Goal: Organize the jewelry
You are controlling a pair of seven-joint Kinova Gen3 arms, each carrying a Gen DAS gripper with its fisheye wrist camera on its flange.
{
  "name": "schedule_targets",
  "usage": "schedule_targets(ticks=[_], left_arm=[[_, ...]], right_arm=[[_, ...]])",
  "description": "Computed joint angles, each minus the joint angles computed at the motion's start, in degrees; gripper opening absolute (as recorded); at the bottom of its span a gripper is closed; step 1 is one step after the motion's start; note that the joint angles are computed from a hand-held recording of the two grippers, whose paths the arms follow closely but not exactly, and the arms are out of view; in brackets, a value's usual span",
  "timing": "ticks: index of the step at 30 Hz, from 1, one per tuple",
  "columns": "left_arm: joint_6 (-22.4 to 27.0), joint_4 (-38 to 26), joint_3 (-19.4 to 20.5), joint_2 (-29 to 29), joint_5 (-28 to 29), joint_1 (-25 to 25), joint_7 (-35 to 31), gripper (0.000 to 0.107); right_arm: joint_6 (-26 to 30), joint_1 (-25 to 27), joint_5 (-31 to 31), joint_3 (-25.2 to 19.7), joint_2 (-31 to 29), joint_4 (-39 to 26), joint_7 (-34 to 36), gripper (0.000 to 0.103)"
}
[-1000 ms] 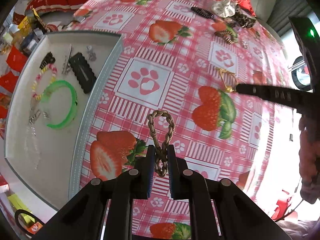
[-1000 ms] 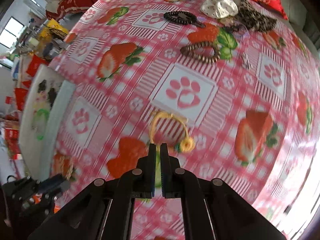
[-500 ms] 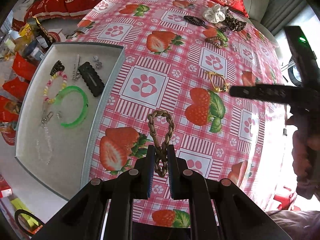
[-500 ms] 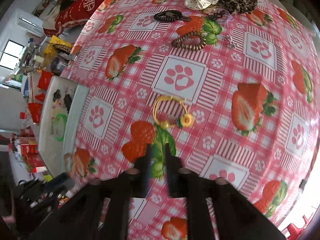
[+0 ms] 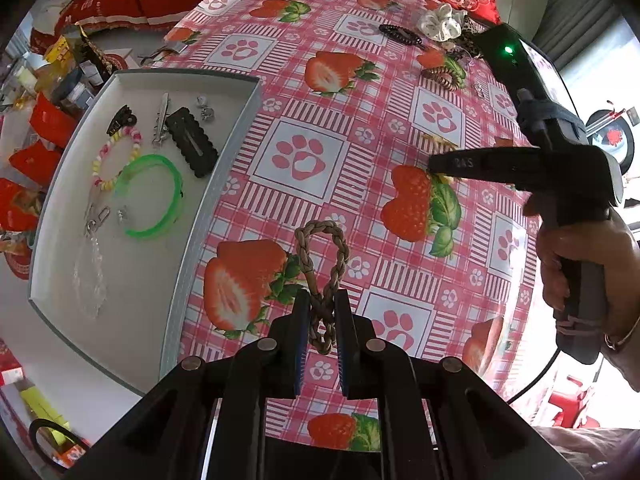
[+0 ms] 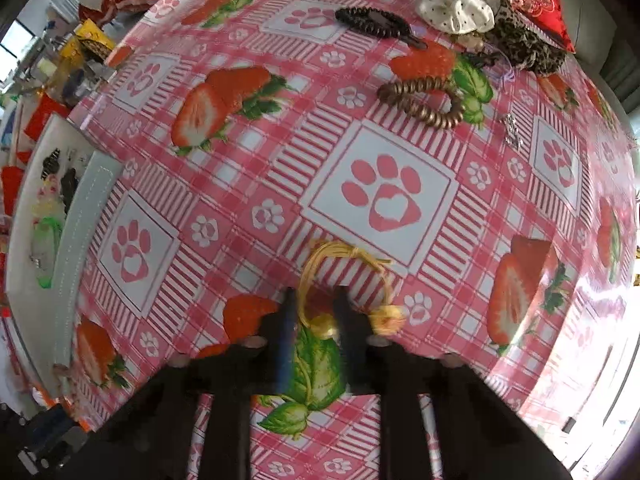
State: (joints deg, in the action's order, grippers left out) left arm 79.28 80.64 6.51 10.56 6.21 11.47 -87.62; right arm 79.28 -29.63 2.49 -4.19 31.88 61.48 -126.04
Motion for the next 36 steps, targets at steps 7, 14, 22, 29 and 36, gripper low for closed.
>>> schedule_targets(ticks=[7, 14, 22, 29, 36], left_arm=[[0.65, -1.05, -0.02, -0.57, -0.36, -0.01, 0.05, 0.019], [1.81, -2.76, 0.21, -0.93, -0.56, 0.33, -0.24, 0.019], [2.56, -3.42, 0.15, -1.85, -1.17, 0.49, -0.42, 0.019], [2.60, -2.06, 0.13, -1.85, -1.53, 0.60, 0.03, 0.019], [2.43, -0.82, 0.24, -1.57, -1.55, 0.82, 0.32, 0.019]], right_arm=[[-6.84, 5.12, -7.56, -2.04, -7.09, 8.48, 0.28, 0.004], [-9.24, 8.10, -12.69, -2.84, -13.69, 13.55, 0.81, 0.003], [-8.61, 6.49, -10.06, -2.46, -14.48, 13.59, -2.42, 0.009], [-6.34, 3.69, -3.86, -1.74, -8.17, 9.32, -1.78, 0.049], [-1.11, -1.03, 2.01, 0.39, -2.01, 3.01, -3.99, 0.015]])
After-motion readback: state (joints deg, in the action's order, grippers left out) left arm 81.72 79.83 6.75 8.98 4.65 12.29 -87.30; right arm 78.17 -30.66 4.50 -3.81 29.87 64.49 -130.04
